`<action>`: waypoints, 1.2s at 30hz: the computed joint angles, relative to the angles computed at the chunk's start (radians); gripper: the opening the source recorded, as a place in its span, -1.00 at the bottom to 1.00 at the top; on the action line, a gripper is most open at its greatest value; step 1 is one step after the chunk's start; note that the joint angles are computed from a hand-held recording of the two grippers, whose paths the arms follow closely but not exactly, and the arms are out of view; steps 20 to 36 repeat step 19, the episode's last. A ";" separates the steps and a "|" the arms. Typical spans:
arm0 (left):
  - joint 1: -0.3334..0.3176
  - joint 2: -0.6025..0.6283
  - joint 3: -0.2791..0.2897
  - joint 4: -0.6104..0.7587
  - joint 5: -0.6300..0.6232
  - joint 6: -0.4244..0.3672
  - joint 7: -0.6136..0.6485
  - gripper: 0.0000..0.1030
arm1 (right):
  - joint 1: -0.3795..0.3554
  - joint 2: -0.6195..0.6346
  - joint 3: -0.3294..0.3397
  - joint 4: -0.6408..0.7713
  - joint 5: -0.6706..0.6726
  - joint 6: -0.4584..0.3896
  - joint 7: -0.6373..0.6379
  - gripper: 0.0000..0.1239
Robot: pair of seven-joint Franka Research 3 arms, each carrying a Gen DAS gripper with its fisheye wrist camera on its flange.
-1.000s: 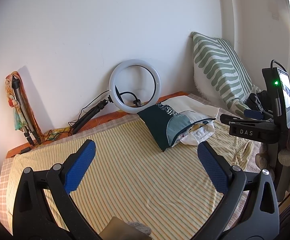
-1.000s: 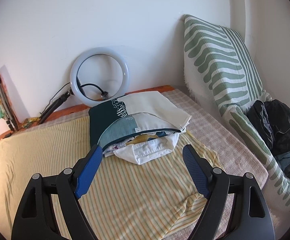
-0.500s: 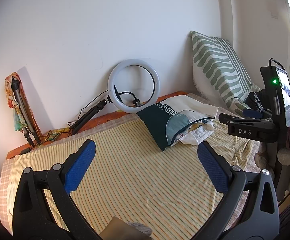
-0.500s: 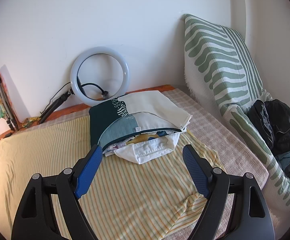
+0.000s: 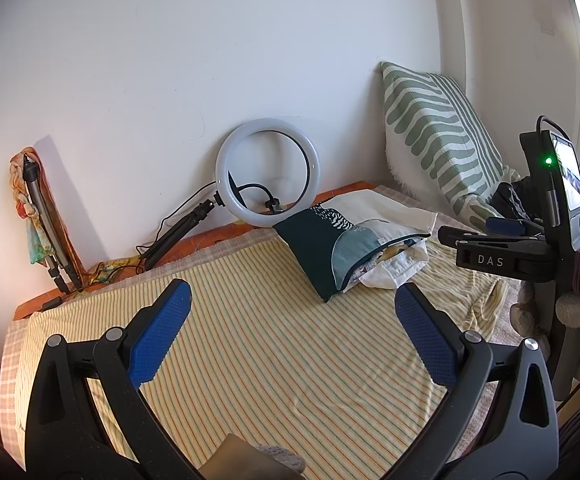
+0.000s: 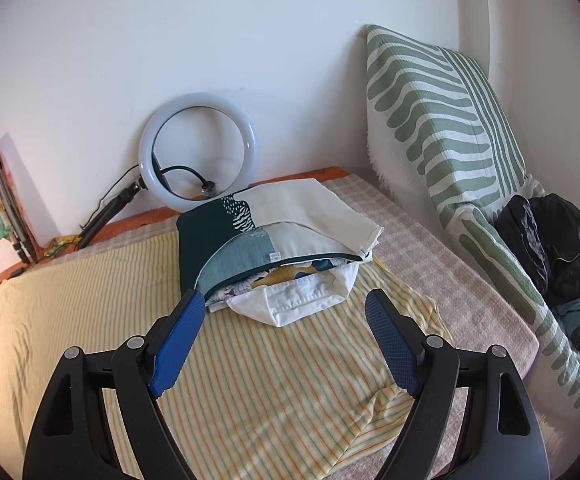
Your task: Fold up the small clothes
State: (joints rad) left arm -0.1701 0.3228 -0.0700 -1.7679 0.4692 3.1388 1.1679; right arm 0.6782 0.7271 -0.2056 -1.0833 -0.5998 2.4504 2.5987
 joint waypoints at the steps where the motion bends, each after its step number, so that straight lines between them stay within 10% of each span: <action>1: 0.000 0.000 -0.001 0.000 0.000 -0.001 0.001 1.00 | -0.004 0.001 0.003 0.001 0.004 0.002 -0.004 0.33; 36: -0.028 0.000 0.045 -0.006 0.048 0.030 -0.015 1.00 | -0.004 0.007 0.002 0.013 0.012 0.000 -0.016 0.33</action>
